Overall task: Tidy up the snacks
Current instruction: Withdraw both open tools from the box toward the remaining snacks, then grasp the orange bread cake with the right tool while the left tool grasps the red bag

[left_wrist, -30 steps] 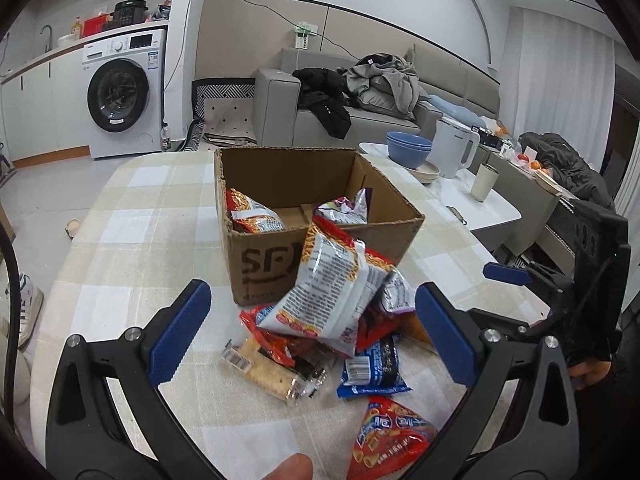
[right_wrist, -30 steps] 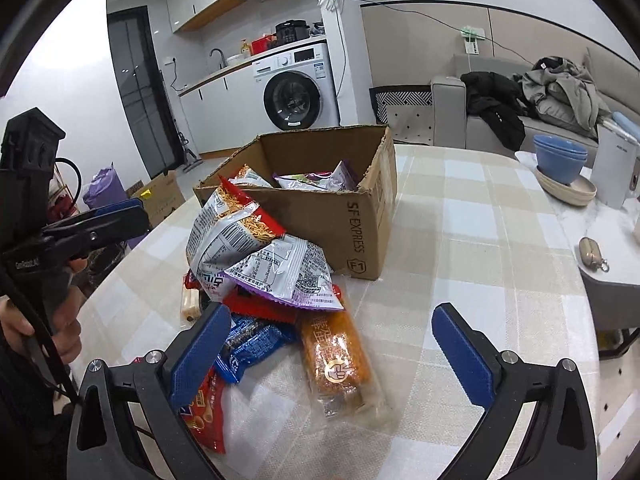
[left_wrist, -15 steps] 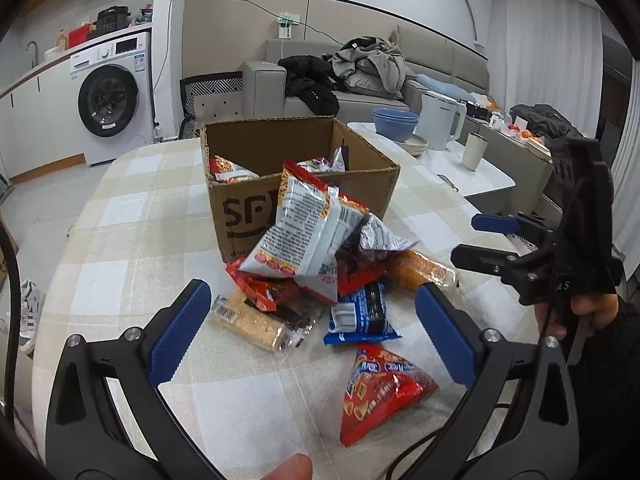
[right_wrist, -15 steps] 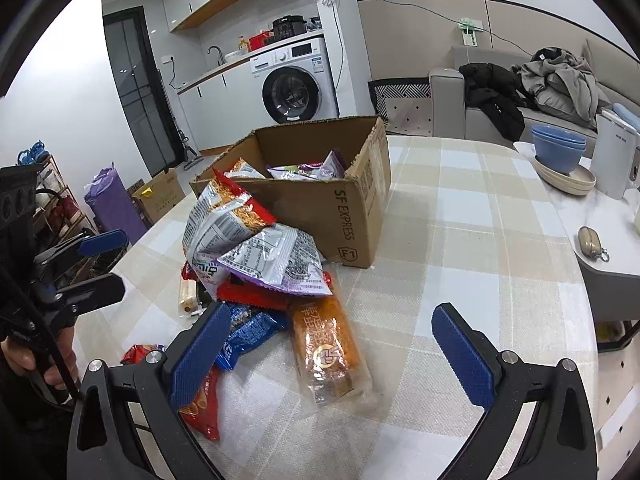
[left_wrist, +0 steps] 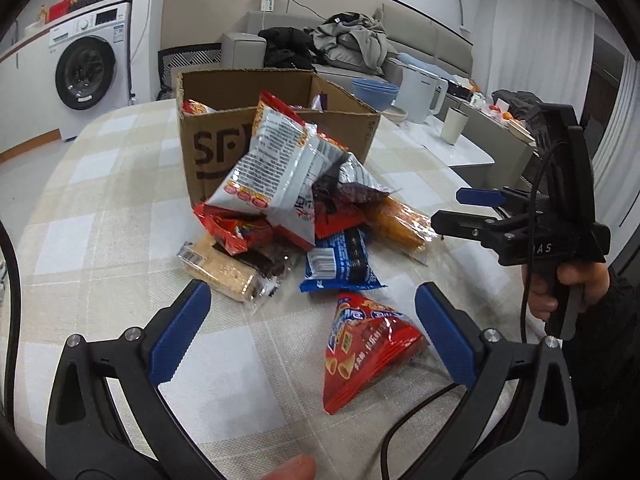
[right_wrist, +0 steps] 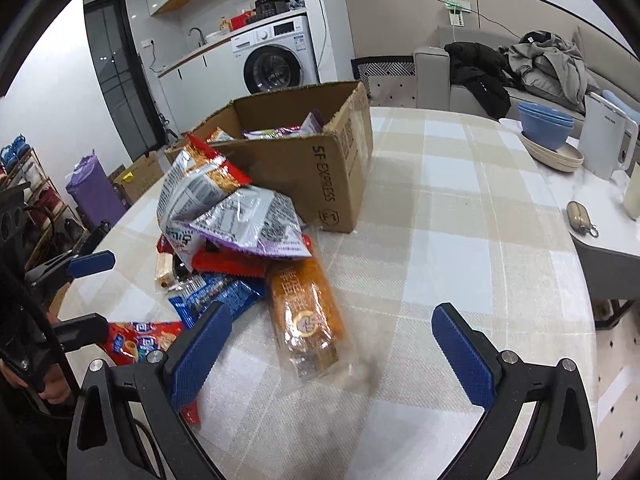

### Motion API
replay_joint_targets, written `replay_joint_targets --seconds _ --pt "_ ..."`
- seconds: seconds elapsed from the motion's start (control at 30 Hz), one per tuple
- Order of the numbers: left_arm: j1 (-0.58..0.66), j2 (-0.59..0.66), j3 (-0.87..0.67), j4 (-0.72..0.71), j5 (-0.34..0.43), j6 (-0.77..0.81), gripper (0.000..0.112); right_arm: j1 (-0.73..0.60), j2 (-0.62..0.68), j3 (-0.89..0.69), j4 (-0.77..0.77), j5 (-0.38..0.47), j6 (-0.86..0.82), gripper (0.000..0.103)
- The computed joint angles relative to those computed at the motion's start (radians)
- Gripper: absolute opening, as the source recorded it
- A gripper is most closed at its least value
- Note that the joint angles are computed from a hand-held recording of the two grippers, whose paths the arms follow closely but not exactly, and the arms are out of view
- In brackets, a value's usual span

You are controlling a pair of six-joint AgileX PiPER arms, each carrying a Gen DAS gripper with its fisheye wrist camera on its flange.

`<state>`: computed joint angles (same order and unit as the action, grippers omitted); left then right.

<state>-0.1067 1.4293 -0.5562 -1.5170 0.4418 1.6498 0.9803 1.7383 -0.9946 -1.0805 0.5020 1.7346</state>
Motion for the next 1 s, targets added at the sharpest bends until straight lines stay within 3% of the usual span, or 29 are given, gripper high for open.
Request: replay_joint_targets --seconds 0.37,0.47,0.6,0.73,1.0 --pt "-0.019 0.071 -0.004 0.067 0.081 0.021 0.102 0.036 0.023 -0.016 0.045 0.036 0.011 0.102" --pt "-0.056 0.122 -0.028 0.110 0.039 -0.019 0.091 0.036 0.047 -0.044 0.075 0.041 -0.018 0.102" --pt "-0.049 0.160 -0.039 0.097 0.079 0.018 0.088 0.027 0.082 -0.083 0.128 0.029 -0.089 0.100" --pt "-0.061 0.170 -0.040 0.077 0.080 0.042 0.086 0.008 0.116 -0.119 0.173 0.009 -0.169 0.087" --pt "-0.070 0.177 -0.063 0.169 0.100 -0.043 0.081 -0.040 0.189 -0.202 0.282 -0.006 -0.370 0.071"
